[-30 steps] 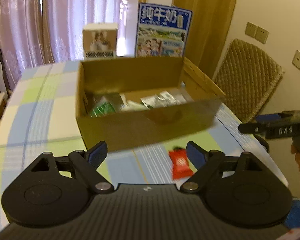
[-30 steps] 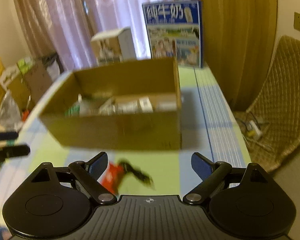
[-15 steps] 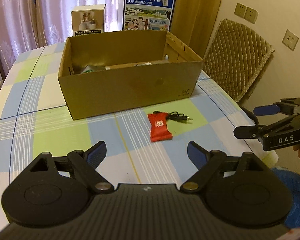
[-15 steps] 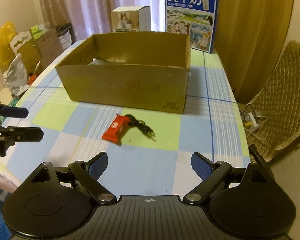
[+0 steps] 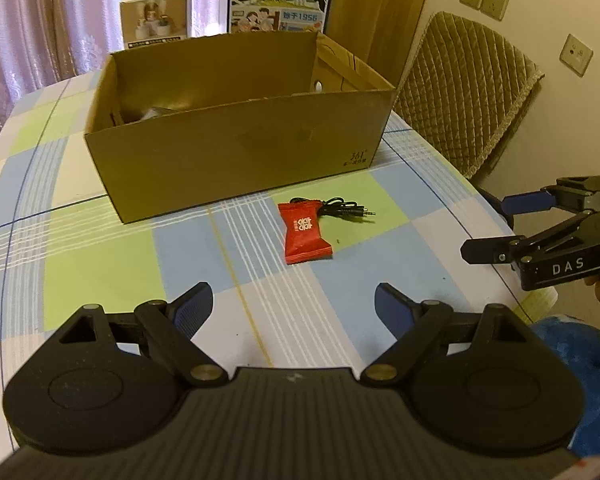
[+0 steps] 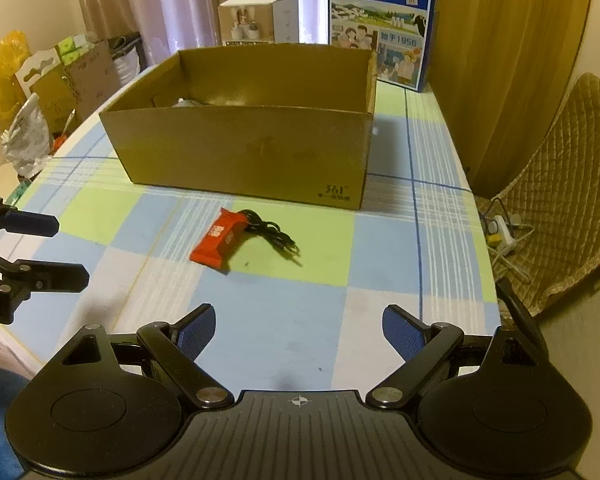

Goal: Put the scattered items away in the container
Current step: 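Move both tools back down toward the red candy and black cable, then grasp the red candy packet with the left tool while the right tool grasps the black cable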

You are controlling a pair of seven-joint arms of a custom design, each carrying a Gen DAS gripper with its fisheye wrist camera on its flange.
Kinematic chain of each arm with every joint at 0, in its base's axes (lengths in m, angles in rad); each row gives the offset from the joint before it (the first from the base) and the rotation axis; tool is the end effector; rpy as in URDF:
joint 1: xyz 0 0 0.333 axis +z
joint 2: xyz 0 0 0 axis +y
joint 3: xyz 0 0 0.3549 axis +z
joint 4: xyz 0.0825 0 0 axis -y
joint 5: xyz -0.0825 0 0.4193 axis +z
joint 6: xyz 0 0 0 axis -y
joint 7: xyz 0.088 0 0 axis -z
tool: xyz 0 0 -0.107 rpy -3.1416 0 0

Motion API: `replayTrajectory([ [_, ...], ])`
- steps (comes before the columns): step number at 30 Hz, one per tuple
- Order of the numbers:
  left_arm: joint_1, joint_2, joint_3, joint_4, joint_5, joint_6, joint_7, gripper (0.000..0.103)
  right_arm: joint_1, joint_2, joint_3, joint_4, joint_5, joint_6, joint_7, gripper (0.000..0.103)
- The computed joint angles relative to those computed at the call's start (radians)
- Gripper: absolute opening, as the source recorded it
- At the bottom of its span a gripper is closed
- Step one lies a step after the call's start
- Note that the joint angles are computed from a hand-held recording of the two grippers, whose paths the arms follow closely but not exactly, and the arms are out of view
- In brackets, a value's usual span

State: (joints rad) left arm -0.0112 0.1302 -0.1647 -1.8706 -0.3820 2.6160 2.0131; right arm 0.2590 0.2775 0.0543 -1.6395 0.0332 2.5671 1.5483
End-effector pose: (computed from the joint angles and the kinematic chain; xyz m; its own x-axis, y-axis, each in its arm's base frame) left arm 0.6679 -0.1049 0.5373 -0.3644 -0.9254 0.1039 -0.7521 0.2266 -0.6189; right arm 0.6996 0.2210 0.5554 0.3124 -0.9494 -0.0325 -0.7619 -0.2300 -0.6055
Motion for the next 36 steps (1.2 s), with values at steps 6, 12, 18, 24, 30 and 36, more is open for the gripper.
replayTrajectory([
  [6, -0.002, 0.058, -0.007, 0.059, 0.02, -0.022, -0.012, 0.085, -0.006, 0.046, -0.006, 0.048, -0.01, -0.027, -0.016, 0.088],
  [12, -0.002, 0.133, -0.018, 0.14, 0.054, -0.039, -0.034, 0.084, -0.013, 0.102, -0.005, 0.106, -0.027, -0.045, -0.072, 0.081],
  [18, -0.008, 0.238, -0.027, 0.256, 0.102, -0.064, -0.066, 0.075, -0.028, 0.183, 0.005, 0.204, -0.003, -0.083, -0.149, 0.07],
  [24, -0.013, 0.348, -0.043, 0.377, 0.141, -0.122, -0.079, 0.065, -0.047, 0.267, 0.033, 0.303, 0.053, -0.118, -0.273, 0.062],
  [30, -0.016, 0.425, -0.05, 0.459, 0.164, -0.167, -0.084, 0.048, -0.05, 0.349, 0.047, 0.41, 0.094, -0.148, -0.359, 0.061],
  [36, 0.0, 0.417, -0.046, 0.428, 0.182, -0.146, -0.068, 0.03, -0.032, 0.459, 0.05, 0.574, 0.097, -0.213, -0.441, 0.059],
])
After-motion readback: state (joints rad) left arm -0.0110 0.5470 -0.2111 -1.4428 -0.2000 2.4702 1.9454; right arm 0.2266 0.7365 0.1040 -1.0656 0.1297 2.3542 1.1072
